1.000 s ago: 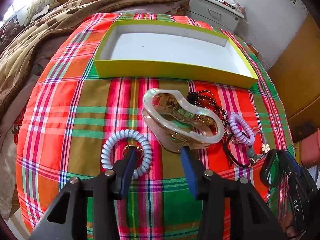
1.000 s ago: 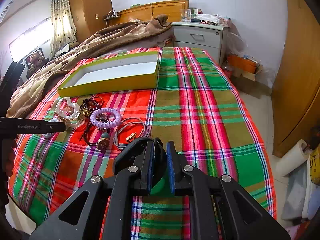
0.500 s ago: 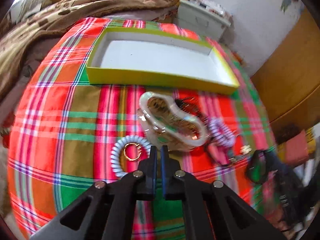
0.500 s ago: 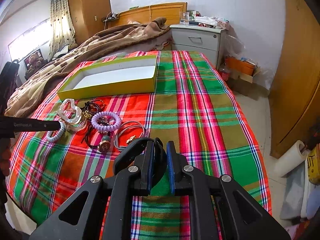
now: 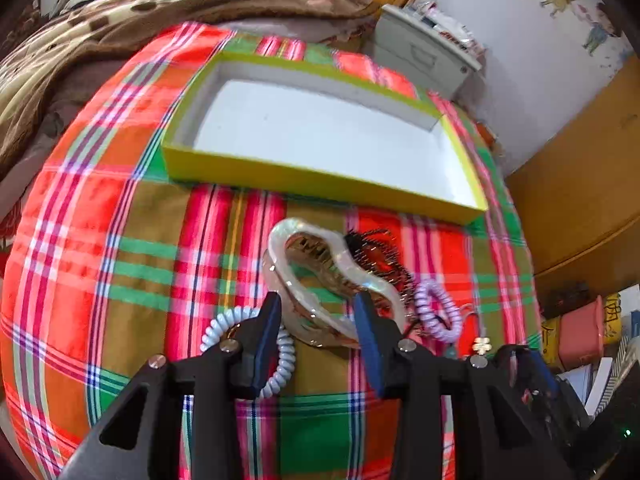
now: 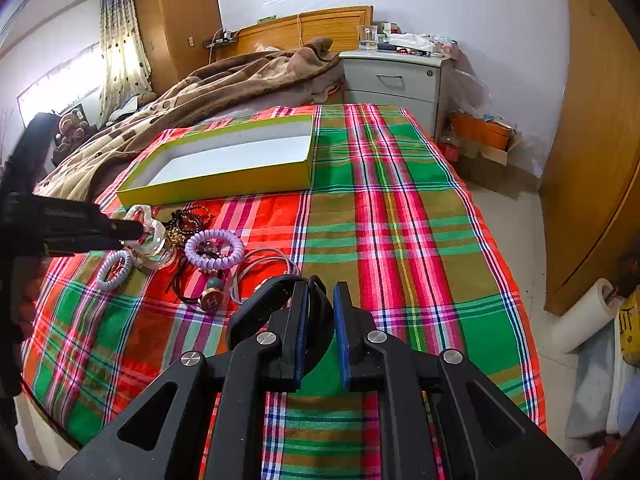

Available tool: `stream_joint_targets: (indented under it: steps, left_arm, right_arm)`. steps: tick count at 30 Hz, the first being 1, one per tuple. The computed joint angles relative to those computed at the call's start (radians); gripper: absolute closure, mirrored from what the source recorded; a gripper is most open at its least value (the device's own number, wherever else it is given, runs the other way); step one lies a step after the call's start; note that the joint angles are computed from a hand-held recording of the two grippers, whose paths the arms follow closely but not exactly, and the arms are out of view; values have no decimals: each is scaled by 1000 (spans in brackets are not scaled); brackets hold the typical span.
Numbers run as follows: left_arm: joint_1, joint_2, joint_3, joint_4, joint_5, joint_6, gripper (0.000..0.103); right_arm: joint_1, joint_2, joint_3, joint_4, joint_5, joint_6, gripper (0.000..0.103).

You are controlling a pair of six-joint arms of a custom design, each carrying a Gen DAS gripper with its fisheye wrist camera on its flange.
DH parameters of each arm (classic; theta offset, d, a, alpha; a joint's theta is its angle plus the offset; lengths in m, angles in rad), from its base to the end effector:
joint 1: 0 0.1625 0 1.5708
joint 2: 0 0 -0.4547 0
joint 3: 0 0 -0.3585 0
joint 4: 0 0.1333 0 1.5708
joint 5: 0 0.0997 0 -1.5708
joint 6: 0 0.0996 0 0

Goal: Organize jewelry
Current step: 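Grasp the clear beige claw clip with the left gripper while the right holds the black band, then carry the claw clip with the left gripper while the right carries the band over the box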

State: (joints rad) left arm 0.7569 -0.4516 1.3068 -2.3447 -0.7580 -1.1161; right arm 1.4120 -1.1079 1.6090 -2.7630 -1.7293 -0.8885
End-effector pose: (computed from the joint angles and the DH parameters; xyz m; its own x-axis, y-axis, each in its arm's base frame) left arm -0.3954 -0.6563 0.0140 -0.8394 -0.3776 -0.3908 -0.0674 0.7860 -0.6146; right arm 0.0122 -0.6673 0.3849 -0.6994 -0.4294 0.5714 -0.6676 0.6781 -0.3075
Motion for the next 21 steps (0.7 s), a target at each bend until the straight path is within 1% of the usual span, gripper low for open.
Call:
stream_joint_targets:
  steps: [5, 6, 7, 9, 10, 11, 17, 21]
  left_arm:
    - [-2, 23, -50, 86, 19, 10, 65]
    - [-1, 25, -53, 87, 21, 14, 65]
    - [1, 24, -52, 83, 18, 22, 68]
    - [5, 17, -41, 55, 9, 37, 79]
    - [6, 14, -39, 55, 7, 37, 86]
    - [6, 13, -45, 72, 10, 41, 89]
    - [6, 7, -38, 71, -1, 76, 89]
    - [0, 5, -33, 58, -7, 100, 89]
  right_arm:
    - [-2, 1, -6, -2, 4, 1, 90]
    - [-2, 1, -8, 0, 6, 2, 90]
    - [-2, 1, -8, 0, 6, 3, 90]
    - [-1, 1, -9, 0, 7, 3, 90]
    - [0, 0, -7, -1, 7, 2, 90]
    - [1, -1, -6, -4, 7, 2, 90]
    - [8, -4, -4, -9, 10, 4, 90]
    - [10, -7, -14, 24, 22, 17, 90]
